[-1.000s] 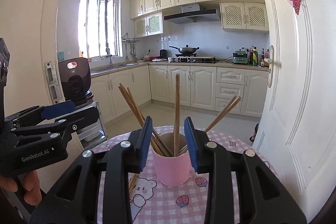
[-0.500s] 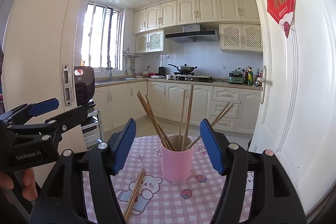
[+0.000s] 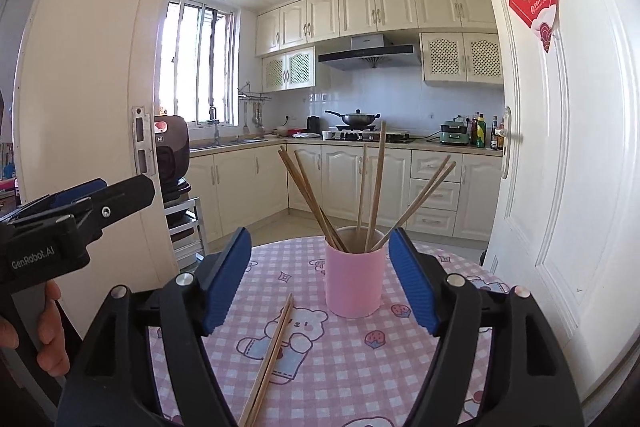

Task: Organize utensils
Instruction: 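Move both tools back down to the last two chopsticks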

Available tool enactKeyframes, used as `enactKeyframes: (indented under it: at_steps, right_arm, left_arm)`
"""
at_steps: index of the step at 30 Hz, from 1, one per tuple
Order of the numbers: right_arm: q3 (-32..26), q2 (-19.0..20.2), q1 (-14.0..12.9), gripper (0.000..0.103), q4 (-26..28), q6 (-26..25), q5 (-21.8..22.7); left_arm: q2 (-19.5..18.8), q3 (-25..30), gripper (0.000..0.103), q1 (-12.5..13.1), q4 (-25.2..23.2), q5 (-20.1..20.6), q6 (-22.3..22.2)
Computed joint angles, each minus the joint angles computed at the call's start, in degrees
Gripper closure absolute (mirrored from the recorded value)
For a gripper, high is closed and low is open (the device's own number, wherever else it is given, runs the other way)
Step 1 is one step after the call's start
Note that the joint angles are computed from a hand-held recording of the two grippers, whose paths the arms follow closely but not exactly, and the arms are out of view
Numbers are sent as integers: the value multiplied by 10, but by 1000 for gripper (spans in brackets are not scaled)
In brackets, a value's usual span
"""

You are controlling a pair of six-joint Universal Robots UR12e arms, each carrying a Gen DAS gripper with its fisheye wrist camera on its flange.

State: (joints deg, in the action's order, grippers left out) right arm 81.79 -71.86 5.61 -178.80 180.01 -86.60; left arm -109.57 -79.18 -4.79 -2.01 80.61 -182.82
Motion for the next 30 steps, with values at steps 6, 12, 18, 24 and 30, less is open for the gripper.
enactKeyframes:
  at_steps: [6, 12, 18, 24, 30]
  right_arm:
    - [-1, 2, 0, 34, 13, 0, -2]
    - [-4, 5, 0, 33, 41, -1, 3]
    - [-13, 13, 2, 32, 96, -6, -2]
    - [-34, 24, 5, 30, 190, -18, -1]
    - [-63, 43, 22, 29, 276, -68, -43]
  left_arm:
    - [-1, -1, 12, 0, -10, 0, 7]
    - [-6, 5, 12, -3, -49, 12, 18]
    - [-15, 23, 12, -5, -134, 45, 27]
    - [-24, 38, 12, 3, -221, 51, 2]
    - [-32, 44, 12, 5, -253, 62, 0]
